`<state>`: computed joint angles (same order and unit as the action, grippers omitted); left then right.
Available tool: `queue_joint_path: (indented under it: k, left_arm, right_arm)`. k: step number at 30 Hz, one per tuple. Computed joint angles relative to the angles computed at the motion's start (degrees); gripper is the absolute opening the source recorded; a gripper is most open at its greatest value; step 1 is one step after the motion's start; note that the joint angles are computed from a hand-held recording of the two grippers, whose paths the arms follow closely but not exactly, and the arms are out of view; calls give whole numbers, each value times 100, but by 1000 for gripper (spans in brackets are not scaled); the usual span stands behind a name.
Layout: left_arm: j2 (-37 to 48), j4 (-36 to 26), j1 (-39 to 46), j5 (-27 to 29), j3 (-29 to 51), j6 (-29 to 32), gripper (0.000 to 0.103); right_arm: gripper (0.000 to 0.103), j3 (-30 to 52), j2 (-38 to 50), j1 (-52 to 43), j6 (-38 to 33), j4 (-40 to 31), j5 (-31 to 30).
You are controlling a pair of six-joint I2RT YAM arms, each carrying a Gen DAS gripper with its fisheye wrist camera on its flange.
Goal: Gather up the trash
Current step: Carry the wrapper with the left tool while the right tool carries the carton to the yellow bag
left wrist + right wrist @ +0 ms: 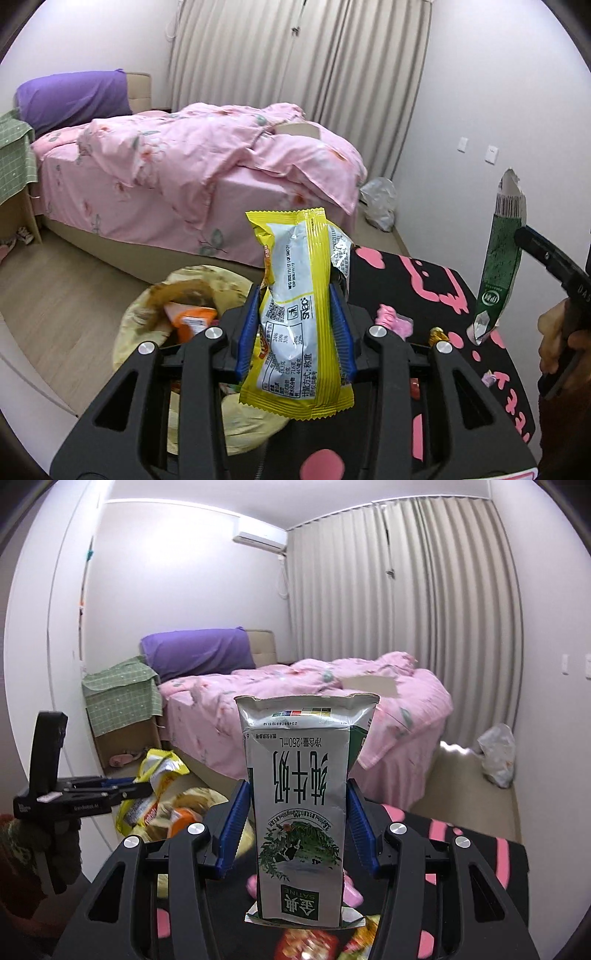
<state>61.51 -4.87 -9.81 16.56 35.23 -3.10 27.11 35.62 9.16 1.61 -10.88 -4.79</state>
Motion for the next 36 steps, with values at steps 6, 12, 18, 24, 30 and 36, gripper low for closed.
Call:
queue_joint_path:
  k: [6,12,18,24,30,36]
  left_arm:
    - [248,185,719,379,-52,185,35]
    - [556,480,1421,660,-12,250,35]
    - [1344,880,2120,929,142,227,35]
    - [2246,1189,2259,1282,199,247,35]
    - [2847,1327,2134,1341,310,477,35]
    - [3581,1368,2273,1417,580,353,35]
  right_arm:
    - [49,370,1178,476,263,753,-59]
    - [49,728,2474,1071,347,1593,-57]
    - [49,1352,4147,1388,602,2396,-408]
    - [49,2121,5704,1611,910,2852,-677]
    - [49,2630,6636,1695,999,3041,-796]
    - [49,3257,7568,1807,1089,2843,-1037]
